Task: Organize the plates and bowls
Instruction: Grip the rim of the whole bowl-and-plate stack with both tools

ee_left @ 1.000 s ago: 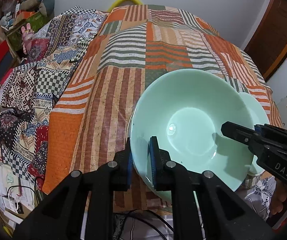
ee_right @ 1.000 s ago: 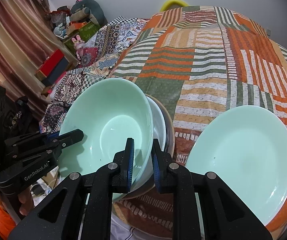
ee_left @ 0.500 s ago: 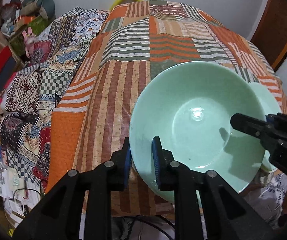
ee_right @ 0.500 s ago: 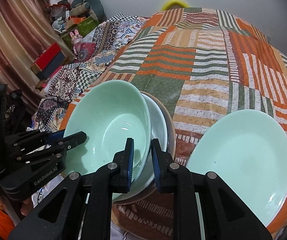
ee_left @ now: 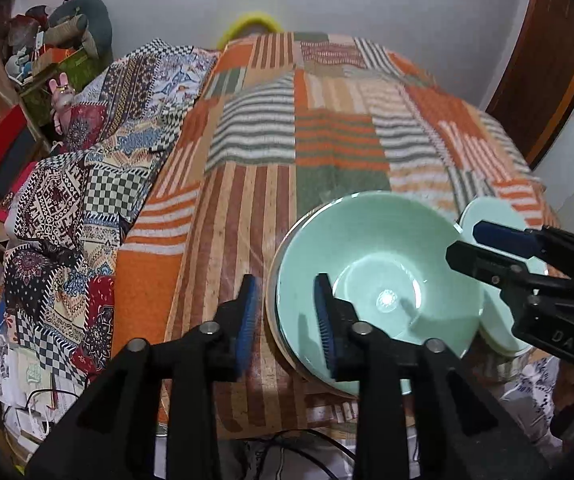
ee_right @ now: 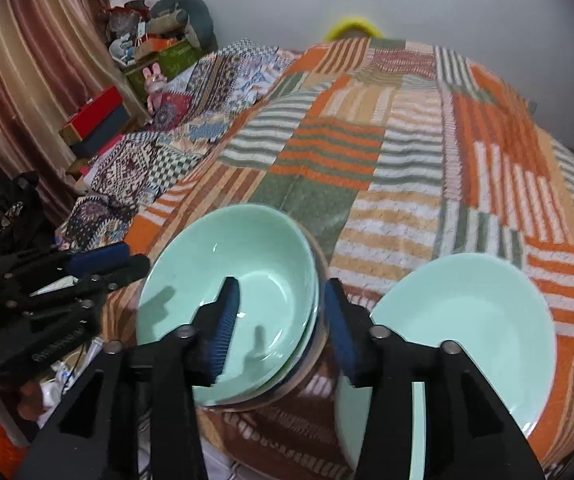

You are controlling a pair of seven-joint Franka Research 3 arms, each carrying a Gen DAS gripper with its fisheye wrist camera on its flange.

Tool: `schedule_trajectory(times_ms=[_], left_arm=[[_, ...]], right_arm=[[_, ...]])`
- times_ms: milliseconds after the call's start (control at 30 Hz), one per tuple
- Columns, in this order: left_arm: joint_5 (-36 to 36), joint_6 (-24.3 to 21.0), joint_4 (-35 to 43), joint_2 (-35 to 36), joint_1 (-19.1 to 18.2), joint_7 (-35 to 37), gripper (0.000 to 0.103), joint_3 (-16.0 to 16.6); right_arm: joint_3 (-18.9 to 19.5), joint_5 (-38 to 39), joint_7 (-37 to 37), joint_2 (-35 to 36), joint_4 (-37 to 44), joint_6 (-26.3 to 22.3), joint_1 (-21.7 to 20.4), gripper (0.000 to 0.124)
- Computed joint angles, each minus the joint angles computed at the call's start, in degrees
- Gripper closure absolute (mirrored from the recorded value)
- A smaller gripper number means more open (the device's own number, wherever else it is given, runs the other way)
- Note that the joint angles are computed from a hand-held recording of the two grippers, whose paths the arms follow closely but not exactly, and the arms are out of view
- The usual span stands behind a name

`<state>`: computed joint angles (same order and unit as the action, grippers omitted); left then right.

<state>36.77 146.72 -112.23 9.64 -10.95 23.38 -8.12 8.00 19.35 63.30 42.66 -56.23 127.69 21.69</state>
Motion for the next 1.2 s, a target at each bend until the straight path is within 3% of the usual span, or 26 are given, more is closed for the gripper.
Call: schedule_trajectory(times_ms=[67, 167, 400, 667, 733, 933, 1200], left_arm=[[0.8, 0.7, -0.8, -0.8, 0.0, -1.3, 0.060, 0.2], [0.5, 2.5, -2.6, -1.8, 0.5, -2.1, 0.056, 0.1], [-5.6, 6.9, -6.1, -0.9, 2.0, -0.4, 0.056, -0.3], [-10.0, 12.3, -7.5, 1.2, 2.9, 2.1, 0.056, 0.0], [-11.0, 12.9, -7.2, 1.8, 2.9, 2.9, 0.057, 0.1], [-15.4, 15.2, -5.8, 4.1, 3.1, 7.5, 0.074, -0.4], [-14.2, 13.8, -4.9, 4.3, 1.5, 5.7, 0.074, 0.8]], right_arm=[[0.0, 0.3, 0.2, -0.2, 0.0, -0.4, -0.4, 0.082], [0.0, 1.0, 0.5, -0.9, -1.1, -0.2, -1.0, 0.082], [0.1, 2.0, 1.5, -0.9, -2.8, -1.4, -1.7, 0.082], [0.6, 2.7, 3.0, 2.6, 1.5, -5.1, -1.8, 0.082], [0.6, 2.7, 3.2, 3.6, 2.9, -6.2, -1.8, 0.082], [1.1, 3.7, 3.9, 5.3, 5.0, -7.2, -1.9, 0.087], [0.0, 2.3, 5.1, 3.8, 2.4, -4.7, -0.8, 0.090]])
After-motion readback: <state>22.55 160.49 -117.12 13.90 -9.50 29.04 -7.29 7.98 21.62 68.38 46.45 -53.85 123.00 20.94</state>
